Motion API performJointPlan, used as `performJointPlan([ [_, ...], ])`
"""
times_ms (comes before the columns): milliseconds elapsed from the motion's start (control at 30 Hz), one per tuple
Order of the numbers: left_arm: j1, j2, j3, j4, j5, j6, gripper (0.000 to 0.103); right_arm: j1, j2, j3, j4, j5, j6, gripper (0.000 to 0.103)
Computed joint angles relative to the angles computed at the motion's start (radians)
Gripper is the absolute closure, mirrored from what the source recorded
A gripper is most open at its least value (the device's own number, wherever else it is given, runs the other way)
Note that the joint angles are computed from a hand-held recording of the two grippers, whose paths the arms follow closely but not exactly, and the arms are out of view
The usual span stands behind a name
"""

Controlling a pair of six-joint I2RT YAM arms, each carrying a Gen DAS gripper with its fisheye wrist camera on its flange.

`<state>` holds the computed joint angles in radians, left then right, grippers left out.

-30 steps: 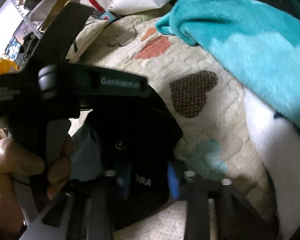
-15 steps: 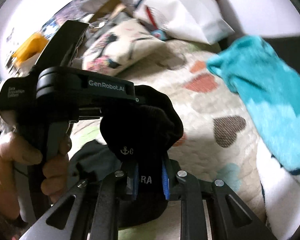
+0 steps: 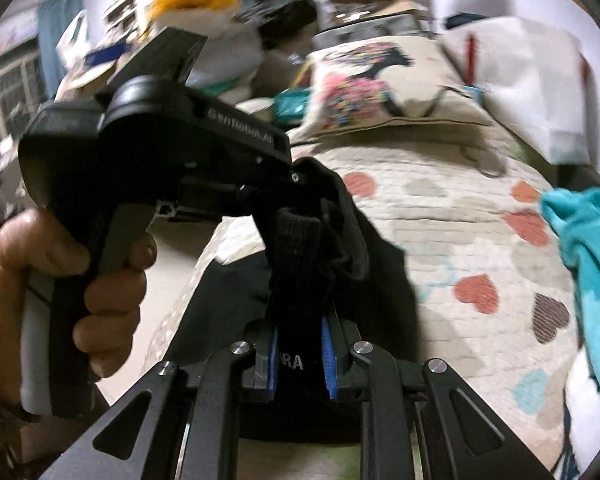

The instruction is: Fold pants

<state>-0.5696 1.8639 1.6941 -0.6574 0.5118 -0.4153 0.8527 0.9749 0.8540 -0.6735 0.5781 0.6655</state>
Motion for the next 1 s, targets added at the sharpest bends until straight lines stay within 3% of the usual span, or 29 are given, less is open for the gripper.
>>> performJointPlan([
  [400,0.178,-0.112,-0.335,0.3,0.188,-0.162,0.086,0.097,0.328,0.148,0.07,0.016,-0.08,0.084],
  [600,0.248,-0.108,-0.416,0.357,0.211,-0.208,0.086,0.139,0.406,0.178,0.079,0.028,-0.1,0.083],
  [667,0.268,-0.098,-0.438,0.367,0.221,-0.216,0.084,0.155,0.436,0.185,0.084,0.037,-0.112,0.079],
  [733,0.286,-0.092,-0.461,0.376,0.231,-0.219,0.072,0.177,0.454,0.185,0.089,0.055,-0.12,0.075],
  [800,0.298,-0.087,-0.468,0.365,0.226,-0.213,0.058,0.184,0.458,0.176,0.102,0.031,-0.131,0.061],
  [833,0.302,-0.08,-0.461,0.347,0.228,-0.202,0.051,0.18,0.455,0.168,0.112,-0.005,-0.136,0.047],
  [900,0.313,-0.068,-0.451,0.314,0.233,-0.185,0.049,0.185,0.464,0.165,0.111,-0.021,-0.13,0.041],
  [1000,0.333,-0.067,-0.45,0.276,0.232,-0.167,0.047,0.209,0.466,0.156,0.106,-0.008,-0.128,0.039],
])
